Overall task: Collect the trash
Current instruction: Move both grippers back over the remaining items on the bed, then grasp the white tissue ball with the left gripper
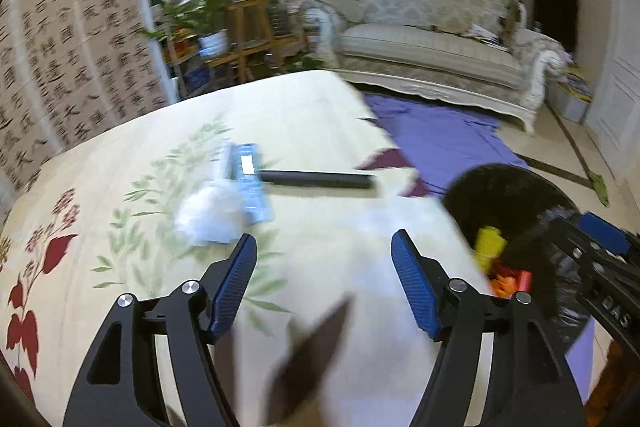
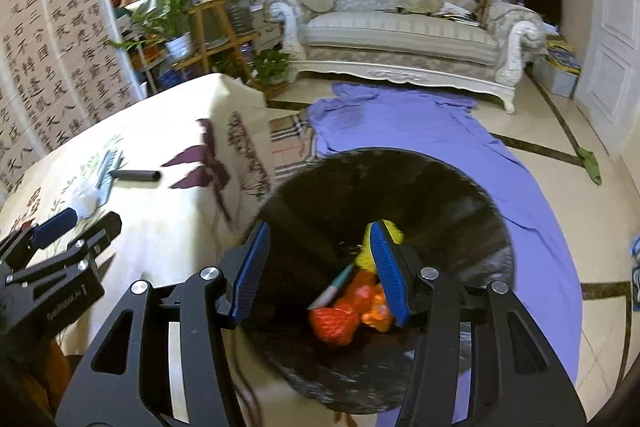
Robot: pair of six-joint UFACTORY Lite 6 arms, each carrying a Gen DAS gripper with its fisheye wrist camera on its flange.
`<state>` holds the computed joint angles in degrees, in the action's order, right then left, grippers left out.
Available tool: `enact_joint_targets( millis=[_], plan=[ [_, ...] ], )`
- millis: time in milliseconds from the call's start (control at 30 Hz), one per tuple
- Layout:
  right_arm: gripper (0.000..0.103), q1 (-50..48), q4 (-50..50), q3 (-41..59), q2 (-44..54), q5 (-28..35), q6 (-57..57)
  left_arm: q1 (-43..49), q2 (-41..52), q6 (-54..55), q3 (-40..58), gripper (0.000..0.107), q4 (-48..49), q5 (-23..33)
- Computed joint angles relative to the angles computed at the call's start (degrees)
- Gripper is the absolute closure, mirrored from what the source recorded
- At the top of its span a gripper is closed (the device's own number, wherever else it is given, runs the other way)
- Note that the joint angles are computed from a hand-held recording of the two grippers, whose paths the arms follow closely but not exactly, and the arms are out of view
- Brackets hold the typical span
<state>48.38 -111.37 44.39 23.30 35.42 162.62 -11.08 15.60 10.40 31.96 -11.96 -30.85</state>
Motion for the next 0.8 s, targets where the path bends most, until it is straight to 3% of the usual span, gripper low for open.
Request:
enact_joint_targets(
  millis=[367, 533, 800],
  plan=[
    [0.052, 0.42, 4.62, 15.24, 8.15, -3.96, -12.95, 11.81, 8.62, -4.19, 12.63, 0.038, 8.17, 5.70],
    [0.052, -0.20, 6.52, 21.07, 10.97, -5.79, -18.63, 13.97, 10.48, -10.33, 15.28, 0.070, 17.02, 8.87],
    [0.052, -0.05, 10.50, 29.90, 15.97, -8.06, -26.95, 17.18, 8.26, -18.40, 12.94, 0.078, 27.35, 7.51]
  ],
)
